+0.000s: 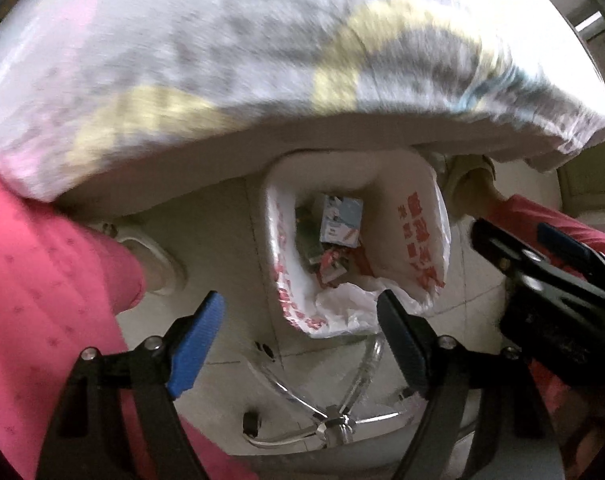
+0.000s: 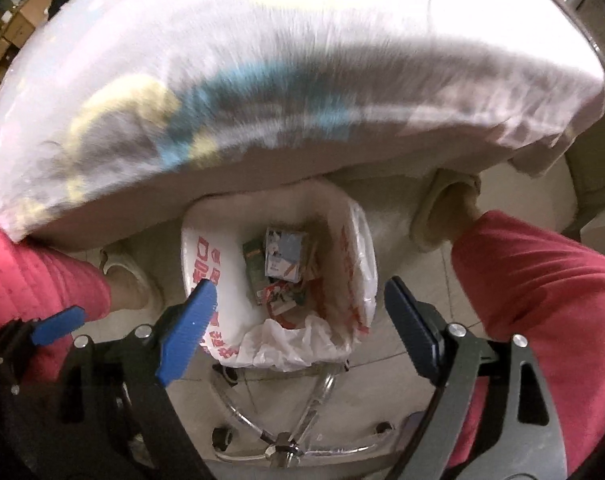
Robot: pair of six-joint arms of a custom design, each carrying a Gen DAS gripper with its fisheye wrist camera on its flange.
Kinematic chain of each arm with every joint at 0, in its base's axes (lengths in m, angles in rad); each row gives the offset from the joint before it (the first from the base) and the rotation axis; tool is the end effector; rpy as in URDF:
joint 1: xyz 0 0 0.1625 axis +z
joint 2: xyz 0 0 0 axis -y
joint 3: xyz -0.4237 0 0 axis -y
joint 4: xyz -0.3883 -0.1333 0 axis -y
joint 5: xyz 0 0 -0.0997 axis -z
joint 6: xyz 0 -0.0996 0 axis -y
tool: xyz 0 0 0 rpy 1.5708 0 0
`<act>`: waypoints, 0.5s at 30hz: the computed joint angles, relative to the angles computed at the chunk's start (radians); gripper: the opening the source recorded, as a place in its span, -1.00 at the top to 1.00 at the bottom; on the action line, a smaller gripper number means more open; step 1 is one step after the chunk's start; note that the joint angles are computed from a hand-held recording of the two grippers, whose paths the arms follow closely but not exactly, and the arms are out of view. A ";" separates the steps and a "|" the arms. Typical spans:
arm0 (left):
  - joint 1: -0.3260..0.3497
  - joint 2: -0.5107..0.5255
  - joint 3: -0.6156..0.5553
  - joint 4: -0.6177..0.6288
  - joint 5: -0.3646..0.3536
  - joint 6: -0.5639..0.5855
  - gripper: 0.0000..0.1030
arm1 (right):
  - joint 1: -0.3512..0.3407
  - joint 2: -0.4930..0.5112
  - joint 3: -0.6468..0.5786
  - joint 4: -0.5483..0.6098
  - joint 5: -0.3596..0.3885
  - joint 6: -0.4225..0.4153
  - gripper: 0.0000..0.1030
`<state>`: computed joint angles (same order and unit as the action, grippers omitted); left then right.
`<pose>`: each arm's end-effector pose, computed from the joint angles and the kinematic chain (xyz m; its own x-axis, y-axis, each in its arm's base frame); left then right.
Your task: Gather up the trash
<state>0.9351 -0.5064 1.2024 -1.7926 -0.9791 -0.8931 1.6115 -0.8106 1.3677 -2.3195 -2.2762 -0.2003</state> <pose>-0.2752 -0.6911 0.0000 -0.7354 -0.1202 -0.6669 -0.0713 0.9924 -0.1003 0.0985 -0.7305 0.2088 -0.7425 -0.1046 0.6616 -0.1915 0.9797 -0.0600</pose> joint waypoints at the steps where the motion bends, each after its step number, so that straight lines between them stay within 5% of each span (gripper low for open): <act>1: -0.002 -0.006 0.004 0.000 0.006 -0.007 -0.51 | 0.003 -0.007 0.009 -0.016 -0.003 -0.013 -0.63; 15: -0.050 -0.083 0.059 0.005 0.109 -0.108 -0.59 | 0.051 -0.100 0.112 -0.127 0.007 -0.086 -0.64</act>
